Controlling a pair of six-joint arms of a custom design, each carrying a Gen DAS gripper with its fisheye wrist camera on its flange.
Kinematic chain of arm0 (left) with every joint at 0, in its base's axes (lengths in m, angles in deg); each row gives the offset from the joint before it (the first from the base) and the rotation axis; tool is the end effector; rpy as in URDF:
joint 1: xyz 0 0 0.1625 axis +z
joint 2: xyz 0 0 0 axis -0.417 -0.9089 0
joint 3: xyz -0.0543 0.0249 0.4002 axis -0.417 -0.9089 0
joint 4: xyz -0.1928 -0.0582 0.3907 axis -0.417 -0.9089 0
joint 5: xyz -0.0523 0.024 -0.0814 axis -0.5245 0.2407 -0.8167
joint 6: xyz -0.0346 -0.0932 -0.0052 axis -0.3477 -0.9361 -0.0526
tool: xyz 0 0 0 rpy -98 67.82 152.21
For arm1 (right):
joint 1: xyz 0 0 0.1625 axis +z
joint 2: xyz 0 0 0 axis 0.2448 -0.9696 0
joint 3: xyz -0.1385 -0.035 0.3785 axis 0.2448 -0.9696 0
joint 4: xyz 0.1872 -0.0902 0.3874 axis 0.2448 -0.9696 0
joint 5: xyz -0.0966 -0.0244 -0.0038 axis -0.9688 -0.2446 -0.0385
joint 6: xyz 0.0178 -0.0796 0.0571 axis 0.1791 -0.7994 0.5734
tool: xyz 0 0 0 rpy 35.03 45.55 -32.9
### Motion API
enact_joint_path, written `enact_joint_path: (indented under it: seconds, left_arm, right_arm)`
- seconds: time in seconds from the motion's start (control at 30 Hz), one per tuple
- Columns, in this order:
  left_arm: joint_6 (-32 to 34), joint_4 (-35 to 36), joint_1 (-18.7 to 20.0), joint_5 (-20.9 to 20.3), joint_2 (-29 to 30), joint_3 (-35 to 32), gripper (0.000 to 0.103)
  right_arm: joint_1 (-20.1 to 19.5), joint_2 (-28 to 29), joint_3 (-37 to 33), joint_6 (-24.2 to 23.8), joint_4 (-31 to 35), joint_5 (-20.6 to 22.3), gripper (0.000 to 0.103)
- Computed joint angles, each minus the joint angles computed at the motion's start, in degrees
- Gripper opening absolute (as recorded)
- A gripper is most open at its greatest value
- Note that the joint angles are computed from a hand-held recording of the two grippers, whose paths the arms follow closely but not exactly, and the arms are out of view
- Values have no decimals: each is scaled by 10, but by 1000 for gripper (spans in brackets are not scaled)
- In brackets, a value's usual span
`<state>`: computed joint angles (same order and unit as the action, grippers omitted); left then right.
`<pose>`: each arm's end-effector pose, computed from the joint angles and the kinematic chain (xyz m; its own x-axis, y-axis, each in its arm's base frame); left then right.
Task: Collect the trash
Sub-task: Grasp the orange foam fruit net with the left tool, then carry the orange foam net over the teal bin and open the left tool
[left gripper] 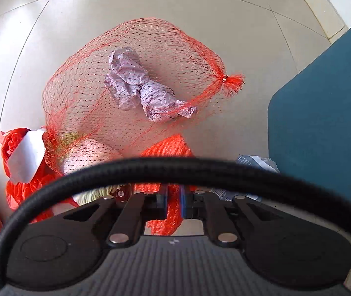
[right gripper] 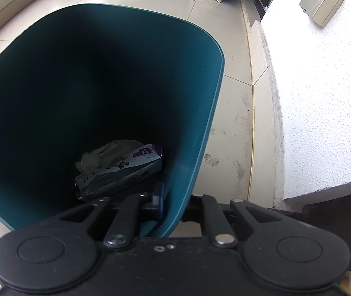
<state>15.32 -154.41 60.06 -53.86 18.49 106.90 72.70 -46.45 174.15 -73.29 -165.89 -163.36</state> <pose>-0.2740 -0.4211 0.0536 -0.7957 -0.0639 -0.6023 0.0728 0.9771 -0.1999 0.0521 -0.3581 0.4115 -0.5566 -0.3076 0.7717 -0.5243 0.8507 -0.0390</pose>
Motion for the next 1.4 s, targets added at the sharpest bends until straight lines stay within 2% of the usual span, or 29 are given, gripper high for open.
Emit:
enact_joint_path:
  seconds: [0.13, 0.4, 0.6, 0.8, 1.03, 1.2, 1.4]
  left_arm:
    - [-8, 66, -26, 8, -9, -46, 8]
    - [-1, 129, -80, 4, -23, -121, 8]
    - [20, 144, -117, 9, -17, -175, 9]
    - [53, 133, -140, 21, 15, -237, 9]
    - [140, 64, -149, 13, 77, -294, 9]
    - [158, 31, -130, -8, 130, -308, 9]
    - [173, 49, -109, -11, 197, -351, 9]
  right_arm:
    - [0, 0, 0, 2, 0, 0, 10]
    - [-12, -4, -10, 5, 13, 17, 10]
    - [-25, -7, -16, -2, 16, 30, 10]
    - [-29, -11, -13, -8, 13, 34, 10]
    - [-38, -16, -13, -18, 11, 41, 10]
    - [-42, -20, -13, -21, 14, 45, 10]
    - [-39, -18, -10, -17, 11, 43, 10]
